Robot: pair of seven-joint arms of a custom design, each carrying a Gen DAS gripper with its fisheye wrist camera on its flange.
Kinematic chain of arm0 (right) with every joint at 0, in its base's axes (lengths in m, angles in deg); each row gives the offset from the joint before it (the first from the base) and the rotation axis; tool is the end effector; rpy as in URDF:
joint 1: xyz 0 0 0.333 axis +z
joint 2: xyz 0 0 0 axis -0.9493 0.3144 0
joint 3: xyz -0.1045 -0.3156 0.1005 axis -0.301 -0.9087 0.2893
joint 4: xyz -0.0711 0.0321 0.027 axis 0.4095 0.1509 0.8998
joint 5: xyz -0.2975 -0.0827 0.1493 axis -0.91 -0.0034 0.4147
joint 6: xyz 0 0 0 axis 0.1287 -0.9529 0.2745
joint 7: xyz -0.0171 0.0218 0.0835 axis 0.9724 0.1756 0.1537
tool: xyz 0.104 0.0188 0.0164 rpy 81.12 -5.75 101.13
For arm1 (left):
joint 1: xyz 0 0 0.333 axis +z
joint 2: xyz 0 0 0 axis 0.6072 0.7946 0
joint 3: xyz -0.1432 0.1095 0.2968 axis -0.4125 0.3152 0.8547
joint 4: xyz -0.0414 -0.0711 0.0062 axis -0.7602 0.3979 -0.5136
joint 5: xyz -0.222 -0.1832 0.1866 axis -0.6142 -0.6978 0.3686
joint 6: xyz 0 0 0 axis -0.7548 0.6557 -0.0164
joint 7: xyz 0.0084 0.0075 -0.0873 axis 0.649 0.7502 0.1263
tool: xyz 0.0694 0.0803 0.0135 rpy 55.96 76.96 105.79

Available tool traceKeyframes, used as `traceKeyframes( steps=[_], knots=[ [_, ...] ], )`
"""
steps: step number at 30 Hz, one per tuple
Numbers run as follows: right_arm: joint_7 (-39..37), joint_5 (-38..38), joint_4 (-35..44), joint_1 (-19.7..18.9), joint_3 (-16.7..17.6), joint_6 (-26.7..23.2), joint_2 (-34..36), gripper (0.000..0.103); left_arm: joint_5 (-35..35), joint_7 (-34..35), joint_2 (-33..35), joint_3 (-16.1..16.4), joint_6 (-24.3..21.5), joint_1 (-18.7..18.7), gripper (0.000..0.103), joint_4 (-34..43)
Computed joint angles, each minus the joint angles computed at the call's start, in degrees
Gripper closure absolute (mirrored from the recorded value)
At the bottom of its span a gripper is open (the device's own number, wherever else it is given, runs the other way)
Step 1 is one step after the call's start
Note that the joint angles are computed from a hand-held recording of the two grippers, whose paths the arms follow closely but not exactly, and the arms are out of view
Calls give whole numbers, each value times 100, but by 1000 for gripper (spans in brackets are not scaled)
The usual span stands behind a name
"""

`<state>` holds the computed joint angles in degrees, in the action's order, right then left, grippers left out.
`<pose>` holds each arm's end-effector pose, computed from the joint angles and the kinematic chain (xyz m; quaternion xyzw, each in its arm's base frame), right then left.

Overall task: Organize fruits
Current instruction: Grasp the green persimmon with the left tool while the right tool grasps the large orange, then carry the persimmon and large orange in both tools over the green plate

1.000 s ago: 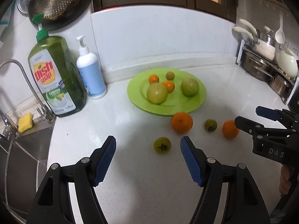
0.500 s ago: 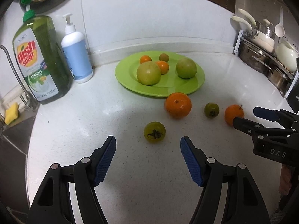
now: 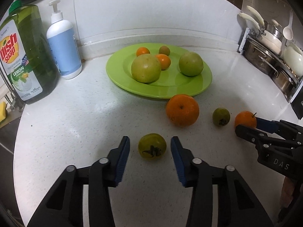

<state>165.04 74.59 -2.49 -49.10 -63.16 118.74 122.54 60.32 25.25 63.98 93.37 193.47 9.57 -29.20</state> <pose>0.6971 0.3557 0.3762 -0.7957 0.5240 -0.1387 0.2703 0.6454 -0.2416 0.3785 -0.7162 0.6186 -0.2355 0.2213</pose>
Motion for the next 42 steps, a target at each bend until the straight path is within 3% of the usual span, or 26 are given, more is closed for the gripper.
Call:
traceKeyframes(
  steps=[4, 26, 42],
  knots=[
    [-60, 50, 168, -12, 39, -108, 103, 59, -84, 108, 28, -86, -14, 76, 73, 30],
    [-132, 148, -128, -72, 97, 126, -70, 60, 141, 83, -109, -9, -42, -51, 73, 33],
    [-413, 240, -562, -237, 346, 634, -531, 60, 1156, -780, -522, 84, -127, -181, 73, 46]
  ],
)
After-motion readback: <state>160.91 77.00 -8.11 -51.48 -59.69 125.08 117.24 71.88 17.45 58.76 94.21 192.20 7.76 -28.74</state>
